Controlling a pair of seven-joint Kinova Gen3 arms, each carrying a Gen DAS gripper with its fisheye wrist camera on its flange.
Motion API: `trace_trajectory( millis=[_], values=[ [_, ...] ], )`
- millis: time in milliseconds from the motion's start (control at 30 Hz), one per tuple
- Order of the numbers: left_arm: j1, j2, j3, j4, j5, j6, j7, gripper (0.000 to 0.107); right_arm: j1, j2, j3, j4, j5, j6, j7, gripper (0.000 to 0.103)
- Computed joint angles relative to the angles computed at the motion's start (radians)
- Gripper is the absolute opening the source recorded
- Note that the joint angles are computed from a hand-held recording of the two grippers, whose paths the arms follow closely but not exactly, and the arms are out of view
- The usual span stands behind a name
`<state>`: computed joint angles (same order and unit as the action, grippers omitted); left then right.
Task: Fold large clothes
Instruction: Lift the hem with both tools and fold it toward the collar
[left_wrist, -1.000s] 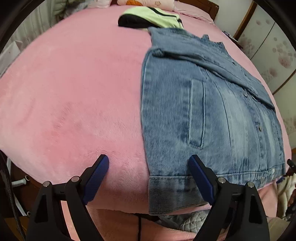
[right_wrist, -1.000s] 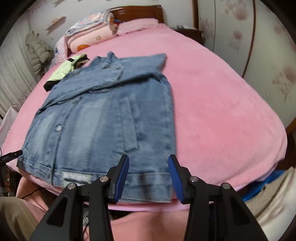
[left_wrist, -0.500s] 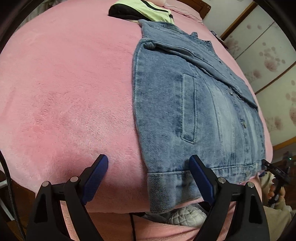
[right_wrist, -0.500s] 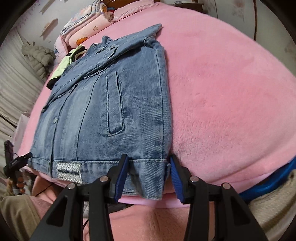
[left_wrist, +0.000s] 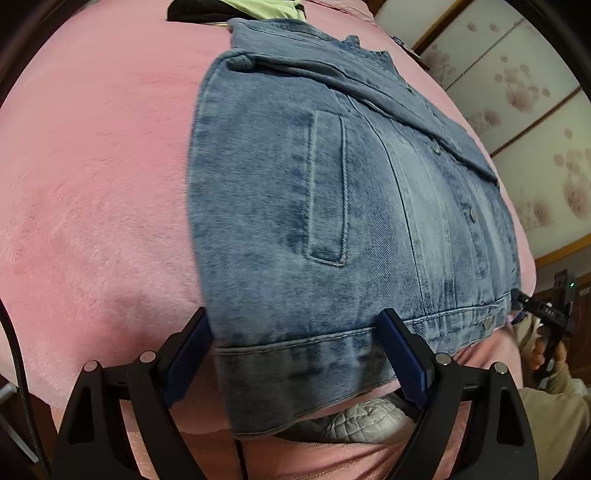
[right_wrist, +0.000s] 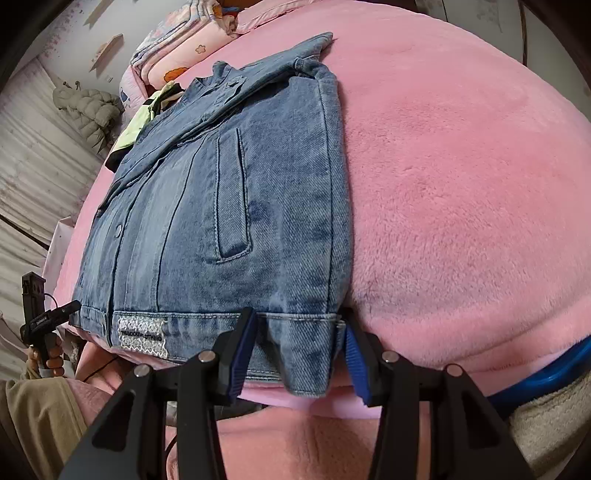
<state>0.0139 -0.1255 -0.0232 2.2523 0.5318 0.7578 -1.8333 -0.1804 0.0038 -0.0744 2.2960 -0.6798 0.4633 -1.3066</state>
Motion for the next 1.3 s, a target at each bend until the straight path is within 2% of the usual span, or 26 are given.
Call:
trace_trajectory(
  millis=[33, 100, 133, 167, 267, 367, 500, 567, 667, 800, 867, 933, 1000, 1033, 1133, 1200, 1233, 1300],
  values=[
    [0.005, 0.0, 0.015, -0.004, -0.013, -0.007, 0.023, 0.083, 0.003, 0.001, -0.003, -0.003, 0.007, 0.004, -0.006, 0.043],
    [0.017, 0.001, 0.033, -0.013, -0.036, -0.015, 0.057, 0.059, 0.03, -0.004, -0.046, -0.014, 0.068, 0.008, -0.062, 0.038],
    [0.016, -0.003, 0.057, -0.02, -0.064, -0.023, 0.096, 0.05, 0.063, -0.006, -0.09, -0.022, 0.107, 0.012, -0.102, 0.032],
    [0.025, -0.002, 0.063, -0.025, -0.078, -0.03, 0.12, 0.03, 0.087, -0.011, -0.127, -0.03, 0.146, 0.015, -0.14, 0.03],
    [0.037, -0.001, 0.042, -0.056, -0.07, 0.003, 0.147, 0.014, 0.083, -0.036, -0.162, -0.045, 0.251, 0.024, -0.234, 0.024],
    [0.032, -0.021, 0.034, -0.087, -0.071, 0.035, 0.193, 0.011, 0.108, -0.068, -0.184, -0.057, 0.257, 0.041, -0.229, 0.02],
    [0.022, -0.069, -0.038, -0.106, 0.058, 0.056, 0.146, 0.011, 0.044, -0.13, -0.05, -0.076, 0.106, 0.07, -0.079, 0.017],
    [0.016, -0.082, -0.056, -0.139, 0.114, 0.058, 0.137, 0.011, 0.039, -0.154, -0.015, -0.109, 0.031, 0.093, 0.001, 0.017],
    [0.009, -0.066, -0.047, -0.209, 0.147, 0.048, 0.172, 0.011, 0.079, -0.156, -0.044, -0.177, -0.035, 0.105, 0.073, 0.017],
    [-0.015, 0.012, -0.029, -0.347, 0.127, 0.022, 0.265, 0.011, 0.08, -0.098, -0.039, -0.31, -0.063, 0.099, 0.071, 0.017],
    [-0.023, 0.071, -0.012, -0.42, 0.075, -0.005, 0.344, 0.011, 0.117, -0.038, -0.066, -0.398, -0.046, 0.102, 0.022, 0.017],
    [0.001, 0.142, -0.068, -0.496, 0.076, 0.012, 0.399, 0.011, 0.166, 0.032, -0.116, -0.489, 0.015, 0.103, -0.052, 0.017],
    [0.013, 0.234, -0.109, -0.588, 0.081, 0.038, 0.421, 0.011, 0.16, 0.111, -0.111, -0.58, 0.071, 0.101, -0.132, 0.017],
    [0.003, 0.28, -0.102, -0.635, 0.069, 0.032, 0.437, 0.011, 0.134, 0.149, -0.084, -0.626, 0.095, 0.108, -0.17, 0.017],
    [-0.044, 0.419, -0.011, -0.773, -0.037, 0.006, 0.54, 0.012, 0.023, 0.284, 0.035, -0.765, 0.136, 0.092, -0.265, 0.017],
    [-0.039, 0.511, 0.003, -0.853, -0.104, 0.003, 0.621, 0.014, -0.051, 0.375, 0.113, -0.858, 0.185, 0.094, -0.347, 0.018],
    [-0.04, 0.558, 0.011, -0.898, -0.136, 0.021, 0.662, 0.017, -0.086, 0.421, 0.159, -0.904, 0.205, 0.102, -0.387, 0.02],
    [-0.048, 0.65, 0.026, -0.99, -0.193, 0.084, 0.742, 0.036, -0.142, 0.514, 0.252, -0.997, 0.222, 0.162, -0.469, 0.028]
  ],
)
